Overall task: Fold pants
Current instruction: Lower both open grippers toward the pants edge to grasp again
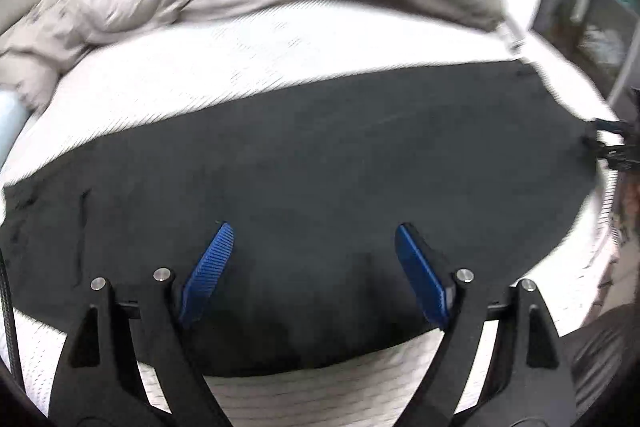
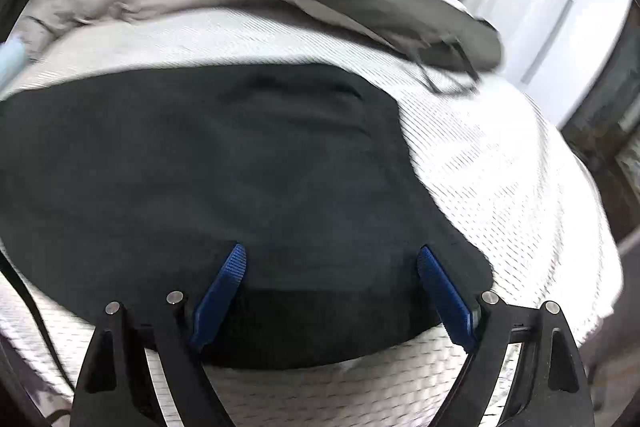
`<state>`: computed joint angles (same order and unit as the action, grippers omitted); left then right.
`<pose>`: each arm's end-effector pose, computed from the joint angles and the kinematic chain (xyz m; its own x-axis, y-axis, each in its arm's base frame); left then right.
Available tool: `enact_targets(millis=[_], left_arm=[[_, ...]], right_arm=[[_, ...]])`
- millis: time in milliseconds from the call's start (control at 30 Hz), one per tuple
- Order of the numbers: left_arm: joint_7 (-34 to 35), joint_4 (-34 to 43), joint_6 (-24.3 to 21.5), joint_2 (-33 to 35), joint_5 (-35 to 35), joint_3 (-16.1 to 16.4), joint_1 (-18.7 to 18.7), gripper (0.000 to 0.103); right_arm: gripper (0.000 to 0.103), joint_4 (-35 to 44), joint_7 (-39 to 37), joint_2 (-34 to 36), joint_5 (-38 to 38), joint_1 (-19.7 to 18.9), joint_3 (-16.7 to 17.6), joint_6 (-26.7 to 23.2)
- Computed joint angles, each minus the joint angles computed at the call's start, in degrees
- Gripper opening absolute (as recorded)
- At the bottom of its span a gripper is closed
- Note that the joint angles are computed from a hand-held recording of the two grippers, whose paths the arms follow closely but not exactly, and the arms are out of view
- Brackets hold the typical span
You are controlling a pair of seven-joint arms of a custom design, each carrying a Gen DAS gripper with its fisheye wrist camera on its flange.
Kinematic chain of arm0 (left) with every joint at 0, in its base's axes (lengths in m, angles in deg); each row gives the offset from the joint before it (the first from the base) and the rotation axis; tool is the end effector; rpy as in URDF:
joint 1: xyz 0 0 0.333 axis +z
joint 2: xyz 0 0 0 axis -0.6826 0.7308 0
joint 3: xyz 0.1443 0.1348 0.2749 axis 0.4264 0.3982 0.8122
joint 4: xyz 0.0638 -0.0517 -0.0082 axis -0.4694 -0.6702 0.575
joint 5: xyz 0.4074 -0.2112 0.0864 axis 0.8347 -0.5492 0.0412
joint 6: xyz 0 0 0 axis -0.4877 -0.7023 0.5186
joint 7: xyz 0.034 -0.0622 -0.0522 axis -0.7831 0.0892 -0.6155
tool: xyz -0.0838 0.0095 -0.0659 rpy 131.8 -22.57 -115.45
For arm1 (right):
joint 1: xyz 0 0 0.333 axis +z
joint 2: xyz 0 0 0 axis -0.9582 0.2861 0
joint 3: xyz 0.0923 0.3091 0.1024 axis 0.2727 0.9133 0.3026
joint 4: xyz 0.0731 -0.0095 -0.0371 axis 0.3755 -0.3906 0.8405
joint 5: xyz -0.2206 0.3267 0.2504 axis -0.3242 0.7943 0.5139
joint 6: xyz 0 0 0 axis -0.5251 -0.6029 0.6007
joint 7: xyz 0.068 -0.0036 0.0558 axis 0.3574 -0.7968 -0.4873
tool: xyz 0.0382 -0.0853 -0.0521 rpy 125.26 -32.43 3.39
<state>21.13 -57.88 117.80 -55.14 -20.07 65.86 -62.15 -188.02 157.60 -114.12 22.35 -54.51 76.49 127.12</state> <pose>0.4592 -0.2957 0.5061 -0.5231 -0.8503 0.0573 -0.6498 0.3544 -0.6724 0.3599 0.2222 0.5003 -0.2297 -0.9527 0.1990 -0.7509 0.0434 -0.6590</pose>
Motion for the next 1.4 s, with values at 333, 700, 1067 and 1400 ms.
enact_targets(millis=[333,700,1067,1400], left_arm=[[-1.2,7.0,-5.4,8.8,6.2,-5.0,-3.7,0.088],[-4.8,2.7,-6.8,3.8,4.8,-3.3,-3.2,0.096],[-11.0,18.8,-9.2,18.8,13.8,-3.4,0.0,0.068],[-18.2,18.1,-10.0,17.6,21.7,-0.9,1.3,0.065]], right_arm=[[0.090,3.7,-8.4,11.8,0.1,2.9,-0.5,10.0],[0.091,-8.9,4.6,-9.2,-0.4,-1.6,-0.2,-7.3],[0.089,3.9,2.1,9.0,-4.2,-2.9,-1.9,1.7],[0.084,0.1,9.6,3.6,-4.3,-5.9,-3.4,-0.8]])
